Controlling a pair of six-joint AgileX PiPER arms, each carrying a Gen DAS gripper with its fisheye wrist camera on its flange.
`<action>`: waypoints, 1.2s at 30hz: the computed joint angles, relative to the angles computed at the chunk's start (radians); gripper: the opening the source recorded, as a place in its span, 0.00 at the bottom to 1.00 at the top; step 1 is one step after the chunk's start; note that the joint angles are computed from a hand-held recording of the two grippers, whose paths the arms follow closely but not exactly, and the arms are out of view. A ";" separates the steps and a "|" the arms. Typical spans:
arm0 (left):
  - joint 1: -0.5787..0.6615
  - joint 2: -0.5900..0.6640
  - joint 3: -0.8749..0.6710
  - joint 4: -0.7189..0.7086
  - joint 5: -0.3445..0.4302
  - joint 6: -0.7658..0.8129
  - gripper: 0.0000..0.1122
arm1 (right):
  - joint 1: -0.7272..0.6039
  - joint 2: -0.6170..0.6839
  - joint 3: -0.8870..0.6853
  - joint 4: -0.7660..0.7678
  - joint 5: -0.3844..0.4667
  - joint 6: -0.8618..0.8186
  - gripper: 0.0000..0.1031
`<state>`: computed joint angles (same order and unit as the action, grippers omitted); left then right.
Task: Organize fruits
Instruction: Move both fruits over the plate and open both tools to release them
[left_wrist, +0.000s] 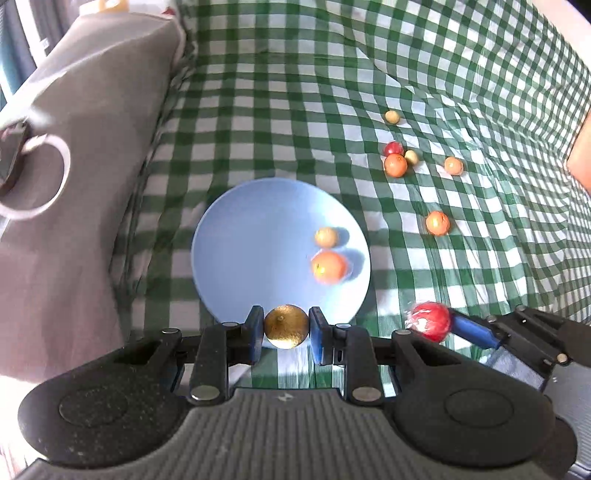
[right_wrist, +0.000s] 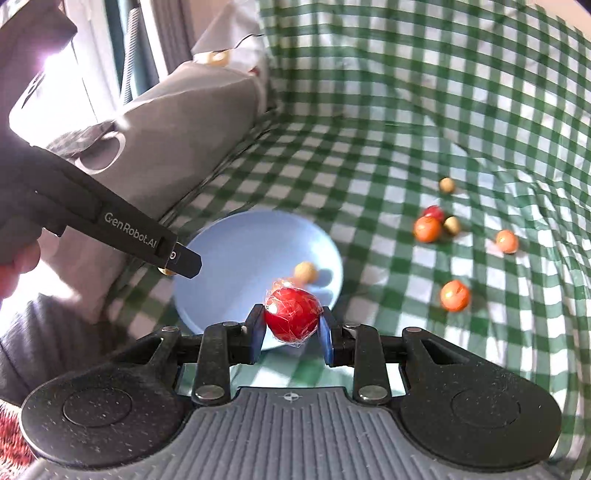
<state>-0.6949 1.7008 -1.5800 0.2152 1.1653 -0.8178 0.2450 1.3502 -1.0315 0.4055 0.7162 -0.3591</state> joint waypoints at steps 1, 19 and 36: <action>-0.005 -0.023 0.027 0.001 -0.008 -0.012 0.25 | 0.019 -0.015 0.006 -0.011 0.009 0.019 0.30; 0.016 -0.149 0.163 0.015 -0.041 -0.056 0.25 | 0.188 -0.066 0.003 -0.163 0.025 0.198 0.30; 0.104 -0.017 0.081 -0.024 -0.067 0.005 0.25 | 0.136 0.059 -0.050 -0.124 -0.019 0.130 0.30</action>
<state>-0.5912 1.6835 -1.4995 0.1916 1.0978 -0.8129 0.3812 1.4094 -1.0818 0.2812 0.6973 -0.2295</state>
